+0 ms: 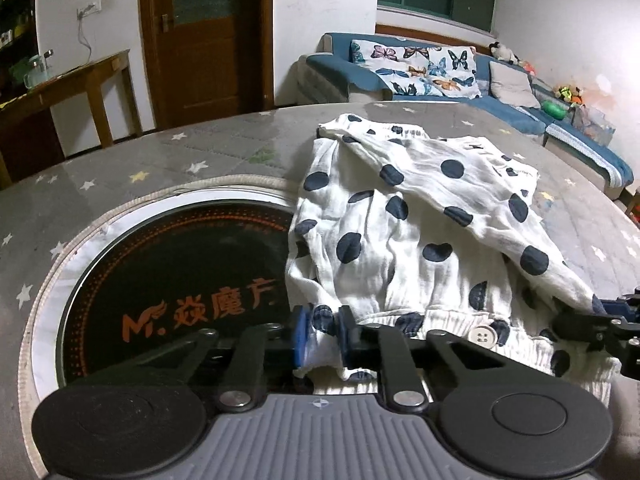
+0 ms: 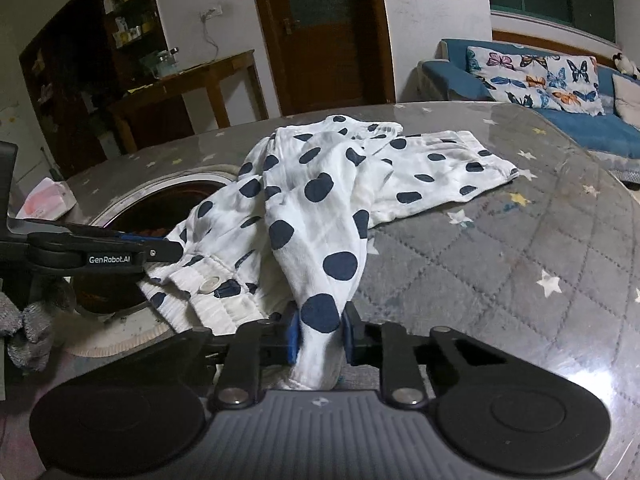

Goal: Fold clothes

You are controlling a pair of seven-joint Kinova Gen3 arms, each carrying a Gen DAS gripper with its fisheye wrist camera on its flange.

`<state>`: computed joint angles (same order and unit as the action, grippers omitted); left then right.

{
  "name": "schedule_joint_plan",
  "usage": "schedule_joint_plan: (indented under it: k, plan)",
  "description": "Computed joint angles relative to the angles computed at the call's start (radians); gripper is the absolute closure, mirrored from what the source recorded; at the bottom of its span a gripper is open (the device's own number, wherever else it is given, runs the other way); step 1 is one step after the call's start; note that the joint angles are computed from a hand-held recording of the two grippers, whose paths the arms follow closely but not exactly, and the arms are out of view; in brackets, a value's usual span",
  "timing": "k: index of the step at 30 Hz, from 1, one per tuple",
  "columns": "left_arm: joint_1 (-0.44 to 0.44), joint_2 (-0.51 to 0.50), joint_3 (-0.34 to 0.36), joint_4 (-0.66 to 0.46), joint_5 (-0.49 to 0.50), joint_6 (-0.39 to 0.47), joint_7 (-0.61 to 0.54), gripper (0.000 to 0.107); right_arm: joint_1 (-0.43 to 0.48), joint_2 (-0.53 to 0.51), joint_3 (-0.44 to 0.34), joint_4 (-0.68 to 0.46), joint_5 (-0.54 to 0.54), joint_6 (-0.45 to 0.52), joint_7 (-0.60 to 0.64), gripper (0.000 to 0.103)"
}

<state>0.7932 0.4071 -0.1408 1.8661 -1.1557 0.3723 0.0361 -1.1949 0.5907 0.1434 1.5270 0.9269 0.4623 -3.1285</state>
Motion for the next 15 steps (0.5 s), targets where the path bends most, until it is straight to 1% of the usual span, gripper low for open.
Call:
schedule_joint_plan:
  k: [3, 7, 10, 15]
  plan:
    - [-0.001, -0.009, 0.006, 0.004, 0.009, 0.005, -0.002, 0.096, -0.004, -0.002, 0.002, 0.001, 0.010, 0.000, 0.000, 0.089]
    - [0.000, -0.025, 0.020, 0.011, 0.016, 0.024, 0.002, 0.098, -0.007, -0.010, 0.002, 0.010, 0.029, -0.003, -0.002, 0.091]
    - [0.017, -0.049, 0.028, 0.037, -0.016, 0.040, 0.047, 0.098, -0.013, -0.024, -0.001, 0.025, 0.051, -0.007, -0.006, 0.091]
    - [0.019, -0.093, 0.081, 0.080, -0.074, 0.083, 0.121, 0.098, -0.017, -0.059, -0.021, 0.065, 0.096, -0.021, -0.015, 0.092]
